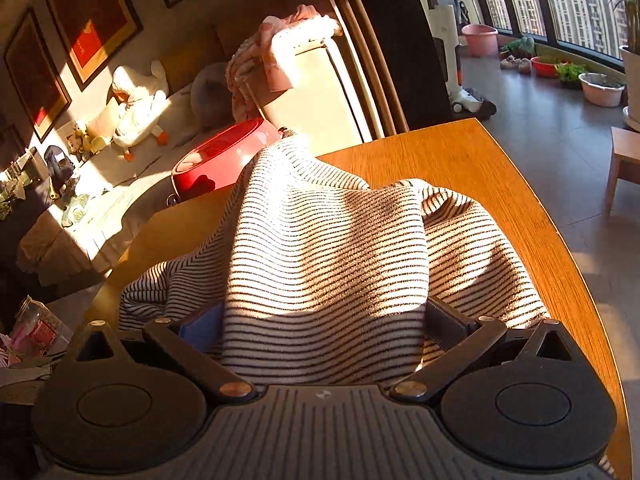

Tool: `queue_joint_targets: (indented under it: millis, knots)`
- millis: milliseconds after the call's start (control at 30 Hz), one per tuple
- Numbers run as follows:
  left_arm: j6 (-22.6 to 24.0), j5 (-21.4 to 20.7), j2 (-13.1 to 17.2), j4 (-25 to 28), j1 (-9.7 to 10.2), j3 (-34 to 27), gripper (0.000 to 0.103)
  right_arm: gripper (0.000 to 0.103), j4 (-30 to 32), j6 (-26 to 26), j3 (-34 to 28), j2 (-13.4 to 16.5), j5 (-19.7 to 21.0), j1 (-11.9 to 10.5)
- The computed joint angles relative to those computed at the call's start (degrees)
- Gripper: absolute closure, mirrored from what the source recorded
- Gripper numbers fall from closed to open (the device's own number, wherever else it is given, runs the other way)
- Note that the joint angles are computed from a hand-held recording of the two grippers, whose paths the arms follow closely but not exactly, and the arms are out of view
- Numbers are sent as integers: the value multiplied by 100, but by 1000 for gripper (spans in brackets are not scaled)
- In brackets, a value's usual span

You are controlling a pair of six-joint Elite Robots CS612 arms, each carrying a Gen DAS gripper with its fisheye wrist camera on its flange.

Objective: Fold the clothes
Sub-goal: 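Grasp the striped shirt with the left gripper while the right gripper grasps it too, then lift the shirt with both grippers and shake it open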

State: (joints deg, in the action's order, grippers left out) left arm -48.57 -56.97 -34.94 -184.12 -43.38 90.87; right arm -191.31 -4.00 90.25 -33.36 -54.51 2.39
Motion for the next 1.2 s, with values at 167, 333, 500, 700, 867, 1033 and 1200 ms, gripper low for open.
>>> queue_joint_targets:
  millis: [167,333,500,700,867,1033,1200]
  knots:
    - [465,300,86,-180,-114,16,0,0,222,-85,19,-37,226,-70]
    - [654,103,-39,-367,-174,304,0,0,465,-332,287,-229,247,-107]
    - [796,-164,-319,-492,-402,862,0,0,319,-728,1029,-608,-43,-88]
    - [564,-1797,-688,-1195,-194,1514,0,0,342,-1636,1731,-1011,-403,-36]
    - [709,-2149,-755,-1155,11,1431,16,0,710,-1860,1569,-1161,28,-151]
    - [307,-1548,-692,-375,-60,1126,18,17,-317,-2000,1180,-999,625,-279]
    - [419,-1551,-714,516,-22,769,16,44,709,-2065,873,-831,1200,-301]
